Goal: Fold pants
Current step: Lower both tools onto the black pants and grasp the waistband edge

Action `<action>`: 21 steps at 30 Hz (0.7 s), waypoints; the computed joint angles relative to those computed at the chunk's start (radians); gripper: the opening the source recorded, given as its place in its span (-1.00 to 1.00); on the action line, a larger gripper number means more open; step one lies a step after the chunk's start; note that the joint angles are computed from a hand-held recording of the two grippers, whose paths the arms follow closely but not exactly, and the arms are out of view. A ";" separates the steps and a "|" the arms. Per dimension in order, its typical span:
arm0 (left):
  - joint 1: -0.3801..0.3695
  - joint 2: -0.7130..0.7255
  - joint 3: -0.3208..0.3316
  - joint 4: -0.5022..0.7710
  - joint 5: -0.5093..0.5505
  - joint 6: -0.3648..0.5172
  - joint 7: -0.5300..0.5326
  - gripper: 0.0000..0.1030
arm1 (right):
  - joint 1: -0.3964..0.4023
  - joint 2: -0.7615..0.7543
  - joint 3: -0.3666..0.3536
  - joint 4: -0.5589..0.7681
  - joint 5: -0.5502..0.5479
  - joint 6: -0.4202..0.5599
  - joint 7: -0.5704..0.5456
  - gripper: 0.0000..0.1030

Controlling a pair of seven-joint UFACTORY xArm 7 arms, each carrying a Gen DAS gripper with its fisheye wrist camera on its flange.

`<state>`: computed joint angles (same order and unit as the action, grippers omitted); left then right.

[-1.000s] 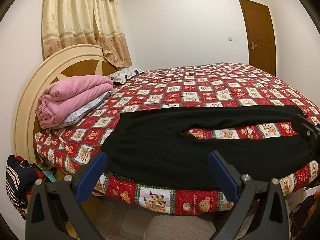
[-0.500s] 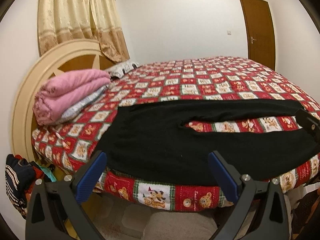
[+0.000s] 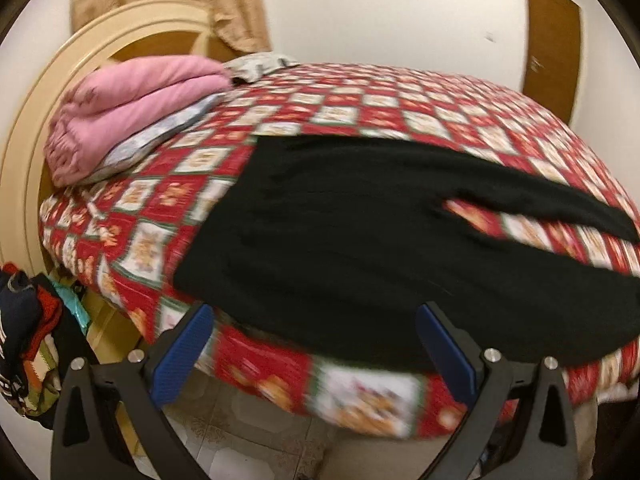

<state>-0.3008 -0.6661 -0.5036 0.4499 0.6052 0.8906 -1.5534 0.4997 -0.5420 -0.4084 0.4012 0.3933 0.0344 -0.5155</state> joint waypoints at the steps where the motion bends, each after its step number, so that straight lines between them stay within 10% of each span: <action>1: 0.008 -0.034 0.027 -0.016 0.003 0.009 0.013 1.00 | 0.018 0.022 -0.021 0.017 -0.002 0.008 -0.014 0.98; 12: 0.333 0.226 0.266 0.127 0.235 -0.259 0.370 1.00 | 0.242 0.268 -0.180 0.379 0.223 0.180 -0.274 0.89; 17: 0.380 0.398 0.400 0.206 0.149 -0.450 0.527 0.98 | 0.229 0.432 -0.161 0.559 0.288 0.360 -0.336 0.21; 21: 0.392 0.497 0.439 0.248 0.074 -0.551 0.647 0.89 | 0.188 0.545 -0.116 0.654 0.288 0.416 -0.351 0.17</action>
<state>0.0910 -0.1693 -0.0645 0.6976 0.6793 0.3394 -0.9069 0.6879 0.0025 -0.5246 1.0557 0.6809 0.4509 -0.8670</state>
